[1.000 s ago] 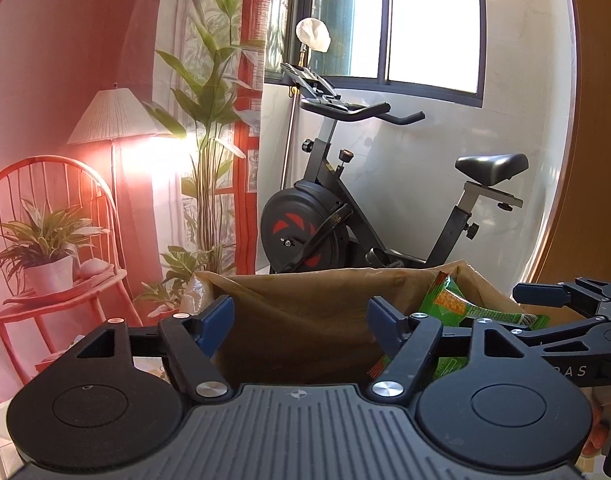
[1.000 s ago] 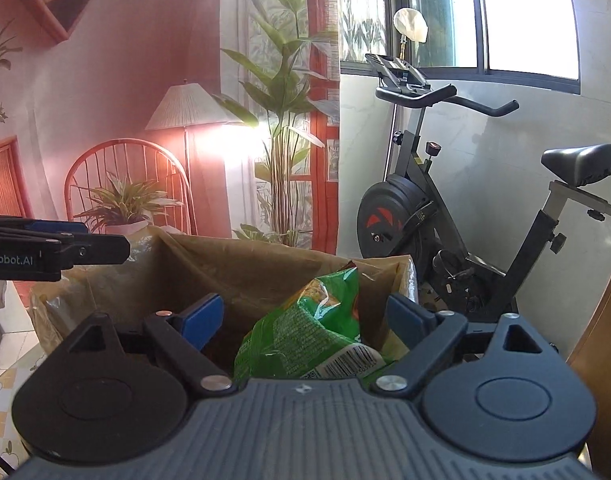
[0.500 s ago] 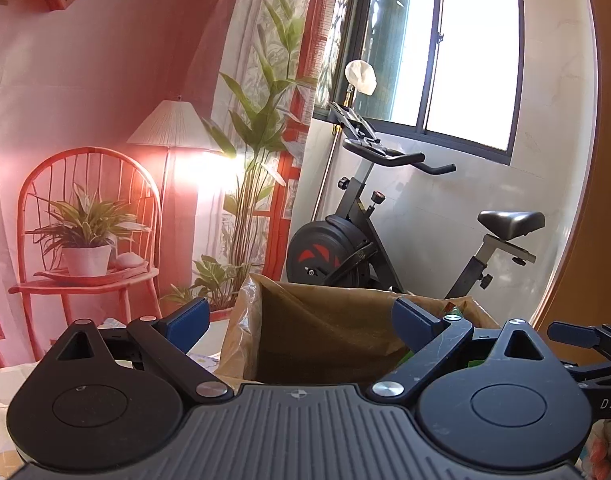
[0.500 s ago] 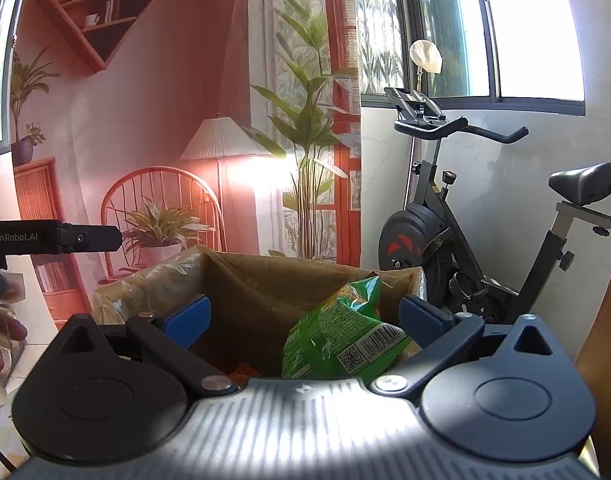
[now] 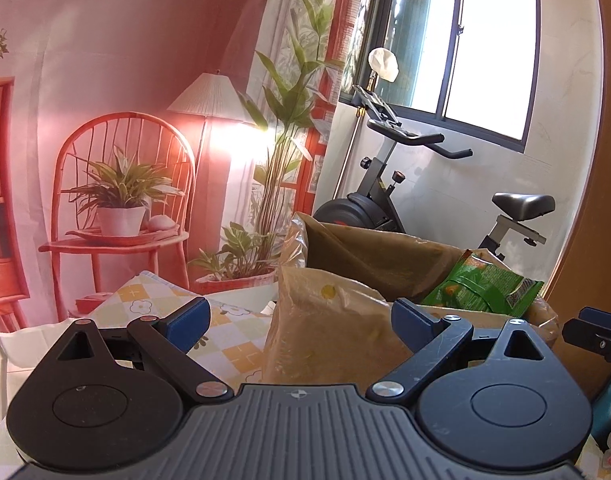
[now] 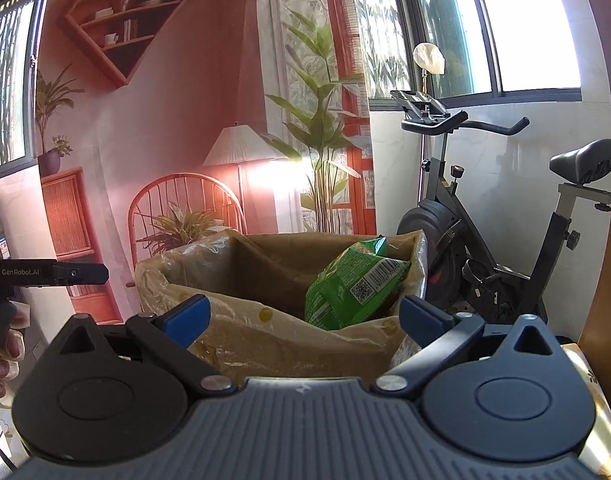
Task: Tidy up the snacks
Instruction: 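Move both grippers back down toward the remaining snacks on the table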
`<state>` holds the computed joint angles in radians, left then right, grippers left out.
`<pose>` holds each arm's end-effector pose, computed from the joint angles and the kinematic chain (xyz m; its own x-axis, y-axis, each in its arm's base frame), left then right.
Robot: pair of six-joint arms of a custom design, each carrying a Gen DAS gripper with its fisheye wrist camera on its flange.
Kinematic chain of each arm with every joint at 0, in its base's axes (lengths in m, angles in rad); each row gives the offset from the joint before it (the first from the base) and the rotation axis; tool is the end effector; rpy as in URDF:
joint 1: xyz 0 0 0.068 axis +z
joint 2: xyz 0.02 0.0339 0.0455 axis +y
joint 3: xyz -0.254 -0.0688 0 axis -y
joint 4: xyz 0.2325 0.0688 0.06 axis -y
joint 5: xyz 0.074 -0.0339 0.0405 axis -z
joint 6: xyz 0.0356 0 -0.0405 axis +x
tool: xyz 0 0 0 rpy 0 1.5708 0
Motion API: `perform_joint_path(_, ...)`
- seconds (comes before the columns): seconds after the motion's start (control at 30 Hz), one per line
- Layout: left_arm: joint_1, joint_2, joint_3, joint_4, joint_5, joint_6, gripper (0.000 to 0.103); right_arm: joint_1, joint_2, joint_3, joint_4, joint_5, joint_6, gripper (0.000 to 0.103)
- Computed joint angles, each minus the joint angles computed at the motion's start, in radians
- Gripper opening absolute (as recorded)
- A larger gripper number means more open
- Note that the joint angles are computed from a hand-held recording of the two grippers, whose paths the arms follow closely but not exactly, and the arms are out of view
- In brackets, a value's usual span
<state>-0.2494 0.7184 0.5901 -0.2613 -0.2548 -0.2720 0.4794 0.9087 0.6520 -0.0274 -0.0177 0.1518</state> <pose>0.1644 -0.0326 0.2692 -0.3580 -0.1771 -0.9168 -0.0865 0.9839 -0.1563 0.1853 0.0970 0.2821 -0.3179 0.0052 -0.9481 -0.4332 0.8887 0.1501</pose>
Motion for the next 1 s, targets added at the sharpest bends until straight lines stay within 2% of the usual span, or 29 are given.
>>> perform_joint_path(0.63, -0.019, -0.119, -0.194, -0.115, -0.028, -0.071, 0.092, 0.044, -0.225, -0.302, -0.084, 0.010, 0.078, 0.101)
perform_joint_path(1.0, -0.083, -0.164, -0.209, -0.172, -0.071, -0.105, 0.090, 0.003, -0.284, -0.323, -0.171, 0.016, 0.100, 0.101)
